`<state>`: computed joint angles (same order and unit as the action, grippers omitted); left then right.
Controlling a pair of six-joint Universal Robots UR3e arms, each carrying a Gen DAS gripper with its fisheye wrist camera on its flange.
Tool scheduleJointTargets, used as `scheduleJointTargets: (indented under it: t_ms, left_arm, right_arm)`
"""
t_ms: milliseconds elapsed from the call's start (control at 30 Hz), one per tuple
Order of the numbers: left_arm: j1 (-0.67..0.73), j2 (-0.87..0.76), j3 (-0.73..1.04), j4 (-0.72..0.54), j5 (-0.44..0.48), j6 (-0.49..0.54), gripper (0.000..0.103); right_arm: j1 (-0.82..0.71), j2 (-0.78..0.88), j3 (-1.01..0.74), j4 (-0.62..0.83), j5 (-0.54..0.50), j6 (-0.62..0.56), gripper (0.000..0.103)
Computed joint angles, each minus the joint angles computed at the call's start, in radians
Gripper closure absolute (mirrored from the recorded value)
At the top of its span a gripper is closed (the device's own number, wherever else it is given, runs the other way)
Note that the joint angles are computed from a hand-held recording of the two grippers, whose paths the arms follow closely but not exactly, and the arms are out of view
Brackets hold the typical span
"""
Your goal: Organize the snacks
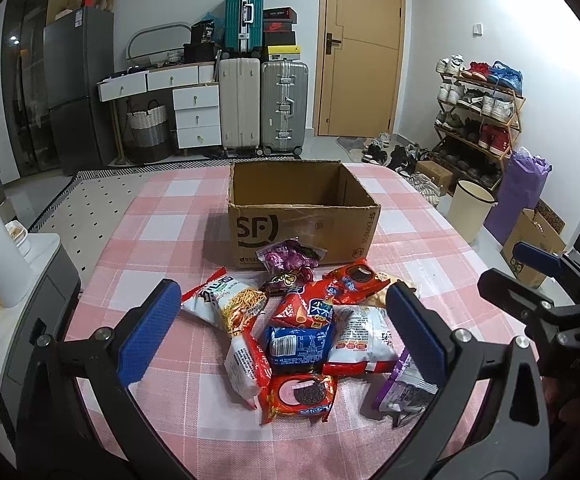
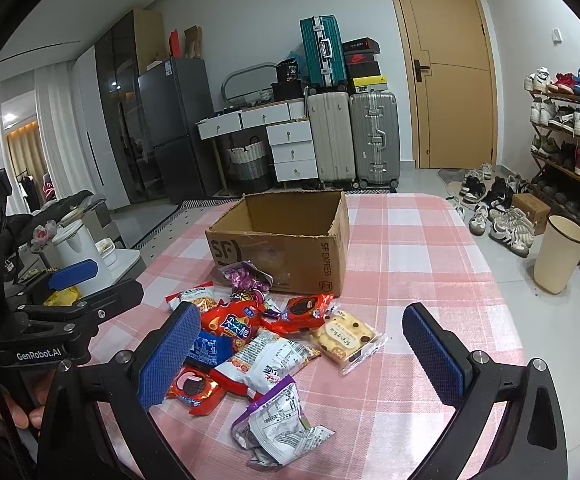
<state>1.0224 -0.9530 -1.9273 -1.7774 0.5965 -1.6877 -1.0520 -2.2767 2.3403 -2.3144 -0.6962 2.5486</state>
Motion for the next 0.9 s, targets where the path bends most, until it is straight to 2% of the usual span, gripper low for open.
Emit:
scheduleJointTargets:
  t_ms: [900]
  left_arm:
    - [0.001, -0.008, -0.009, -0.022, 0.011, 0.036, 0.001]
  right_arm:
    - [0.006, 0.011, 0.004, -0.013, 0.003, -0.001, 0.000]
